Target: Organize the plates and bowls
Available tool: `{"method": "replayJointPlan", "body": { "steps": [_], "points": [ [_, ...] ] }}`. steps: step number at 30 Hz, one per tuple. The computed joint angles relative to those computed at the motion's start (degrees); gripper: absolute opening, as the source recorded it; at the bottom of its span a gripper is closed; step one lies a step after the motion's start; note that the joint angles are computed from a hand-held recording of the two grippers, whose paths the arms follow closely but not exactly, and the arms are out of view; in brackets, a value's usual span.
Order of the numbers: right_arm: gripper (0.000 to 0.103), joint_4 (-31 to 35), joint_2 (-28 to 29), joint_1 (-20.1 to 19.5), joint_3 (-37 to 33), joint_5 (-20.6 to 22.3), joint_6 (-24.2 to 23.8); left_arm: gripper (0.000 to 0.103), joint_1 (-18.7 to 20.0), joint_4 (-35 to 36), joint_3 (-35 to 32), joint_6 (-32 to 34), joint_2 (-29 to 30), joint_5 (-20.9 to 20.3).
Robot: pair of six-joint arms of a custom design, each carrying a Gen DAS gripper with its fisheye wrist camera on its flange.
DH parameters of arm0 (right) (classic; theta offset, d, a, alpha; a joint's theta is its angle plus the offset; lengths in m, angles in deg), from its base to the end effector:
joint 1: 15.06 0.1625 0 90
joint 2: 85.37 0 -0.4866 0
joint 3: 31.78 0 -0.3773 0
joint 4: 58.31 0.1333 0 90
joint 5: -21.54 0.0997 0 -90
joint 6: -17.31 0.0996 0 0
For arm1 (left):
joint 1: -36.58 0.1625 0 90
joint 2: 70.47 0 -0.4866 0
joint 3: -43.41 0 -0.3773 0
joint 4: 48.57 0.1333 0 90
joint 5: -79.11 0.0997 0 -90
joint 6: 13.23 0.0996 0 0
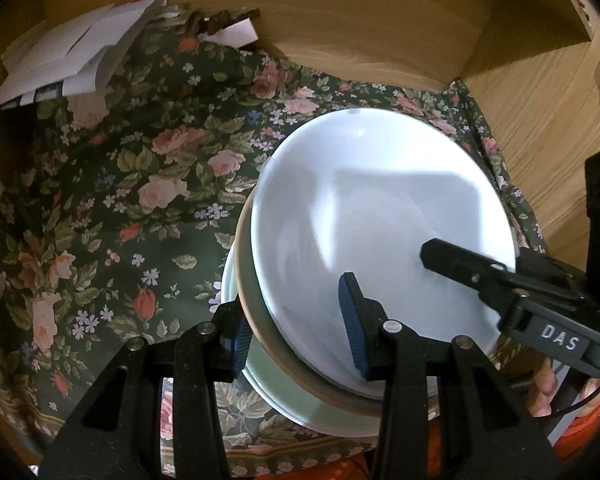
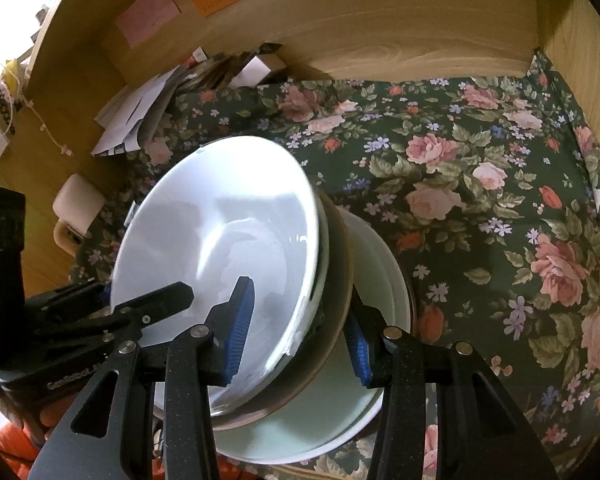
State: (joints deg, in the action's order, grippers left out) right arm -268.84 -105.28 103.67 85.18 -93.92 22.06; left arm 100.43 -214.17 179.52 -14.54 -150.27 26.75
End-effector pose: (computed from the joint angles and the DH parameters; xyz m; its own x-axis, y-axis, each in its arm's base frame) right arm 0.3382 -0.4287 -0.0890 -0.9076 -0.2162 0.3599 -0.3670 0.8250 -0.4297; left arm -0.0089 -0.4586 0.2860 -0.8090 0.1485 -0.5687 0.3976 0.8509 -0.3434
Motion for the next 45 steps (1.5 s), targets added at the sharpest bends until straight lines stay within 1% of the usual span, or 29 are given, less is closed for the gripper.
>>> {"method": "replayJointPlan", "body": {
  "steps": [2, 3, 7, 10, 13, 16, 18, 21, 25, 27, 29, 30, 31, 32, 34, 38, 40, 45],
  "points": [
    [0.041, -0.9, 0.2, 0.3, 0.1, -0.5, -0.9, 0.04, 0.5, 0.0, -0.1, 0.4, -0.4, -1.0],
    [0.042, -1.4, 0.4, 0.4, 0.0, -0.5, -1.1, 0.04, 0.3, -1.3, 0.3, 0.9, -0.5, -0.5],
    [0.042, -3.9, 0.2, 1.6, 0.4, -2.7, -2.6, 0.041, -2.0, -7.3, 2.4, 3.3, -1.2, 2.6],
    [0.042, -5.6, -0.4, 2.3, 0.9, -3.3, -3.2, 0.041, -3.7, -10.7, 3.4, 4.4, -1.5, 4.8],
    [0.043, -8.6, -0.8, 3.6, 1.6, -4.1, -4.7, 0.046, -5.8, -15.4, 4.8, 6.2, -2.4, 6.5],
    [0.046, -12.2, -0.9, 5.7, 1.9, -6.0, -7.3, 0.048, -8.6, -21.1, 6.7, 8.7, -3.8, 8.2],
    [0.051, -15.4, -0.8, 7.1, 2.2, -6.9, -9.2, 0.051, -10.4, -25.2, 8.0, 10.4, -4.0, 9.3],
    [0.056, -20.9, -0.6, 9.3, 2.6, -7.9, -12.2, 0.057, -14.1, -32.8, 10.7, 13.8, -4.4, 12.0],
    [0.063, -26.0, 0.0, 11.6, 2.6, -8.6, -15.0, 0.063, -18.8, -41.9, 14.0, 17.0, -4.6, 15.3],
    [0.069, -28.1, 0.4, 12.4, 2.5, -9.0, -16.5, 0.068, -20.6, -45.8, 15.4, 18.3, -4.3, 16.6],
    [0.075, -30.8, 1.1, 13.6, 2.2, -10.2, -18.5, 0.076, -22.4, -50.1, 16.8, 19.6, -4.0, 17.5],
    [0.079, -31.7, 1.3, 13.9, 2.1, -10.5, -19.3, 0.078, -23.1, -52.0, 17.4, 20.0, -3.9, 17.9],
    [0.081, -32.6, 1.5, 14.4, 2.0, -10.9, -20.1, 0.082, -24.0, -54.7, 18.2, 20.9, -3.5, 18.3],
    [0.084, -33.5, 1.7, 14.8, 2.0, -11.2, -20.8, 0.085, -24.7, -55.9, 18.8, 21.3, -3.6, 18.6],
    [0.087, -35.1, 2.0, 15.4, 2.0, -11.6, -21.9, 0.09, -26.6, -59.3, 20.3, 22.2, -3.2, 19.7],
    [0.101, -37.8, 2.6, 16.0, 2.2, -11.9, -22.9, 0.094, -29.2, -62.6, 22.3, 22.4, -2.7, 21.2],
    [0.103, -39.6, 3.0, 16.5, 2.2, -12.6, -23.8, 0.096, -30.1, -64.3, 23.1, 22.5, -2.4, 21.8],
    [0.103, -40.8, 3.4, 17.3, 2.5, -13.1, -24.1, 0.098, -31.6, -65.7, 24.4, 21.7, -2.1, 22.6]
  ]
}}
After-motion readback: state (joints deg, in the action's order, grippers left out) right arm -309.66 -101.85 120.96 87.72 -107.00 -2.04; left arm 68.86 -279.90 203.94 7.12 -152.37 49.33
